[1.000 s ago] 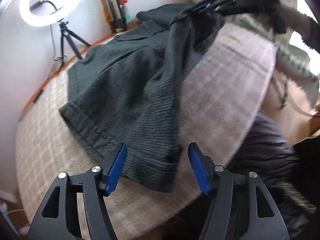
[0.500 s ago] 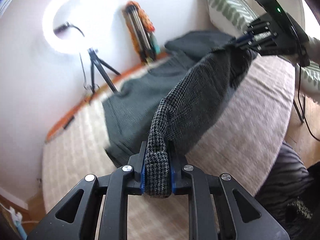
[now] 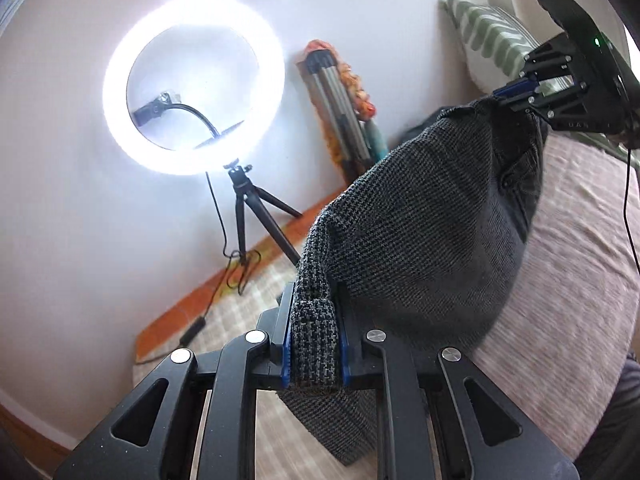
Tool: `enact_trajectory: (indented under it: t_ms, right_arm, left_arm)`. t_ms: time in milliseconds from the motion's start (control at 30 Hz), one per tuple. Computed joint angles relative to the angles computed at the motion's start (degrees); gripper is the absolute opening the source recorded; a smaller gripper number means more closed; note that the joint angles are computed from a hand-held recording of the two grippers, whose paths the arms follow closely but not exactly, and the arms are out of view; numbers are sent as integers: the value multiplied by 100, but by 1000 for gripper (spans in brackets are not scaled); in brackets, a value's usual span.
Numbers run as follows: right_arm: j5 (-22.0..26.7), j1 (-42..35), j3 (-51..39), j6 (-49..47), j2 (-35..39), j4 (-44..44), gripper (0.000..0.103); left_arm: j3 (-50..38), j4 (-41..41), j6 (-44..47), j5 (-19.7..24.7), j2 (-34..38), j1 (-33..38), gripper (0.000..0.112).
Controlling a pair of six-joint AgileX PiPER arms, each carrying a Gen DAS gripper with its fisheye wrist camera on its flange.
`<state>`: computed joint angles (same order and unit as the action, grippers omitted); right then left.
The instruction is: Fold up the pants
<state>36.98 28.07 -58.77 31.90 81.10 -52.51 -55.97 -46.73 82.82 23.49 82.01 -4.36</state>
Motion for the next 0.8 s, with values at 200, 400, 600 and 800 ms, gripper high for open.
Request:
enact_trajectory:
  t_ms: [200, 400, 600, 800]
  right_arm:
    - [-103, -522, -1024, -566, 1141, 310, 11]
    - [-55, -888, -1944, -1118, 2247, 779, 11]
    - [117, -1123, -2835, -1652, 3293, 1256, 11]
    - [439, -1210, -3585, -1823, 4140, 1262, 11]
  left_arm:
    - [-1086, 830, -1057, -13, 1215, -186, 15]
    - [-2060, 1916, -2274, -9, 2408, -400, 15]
    - [-2900, 3081, -3349, 115, 3438, -593, 15]
    - [-3745, 3750, -4155, 377, 4187, -742, 16]
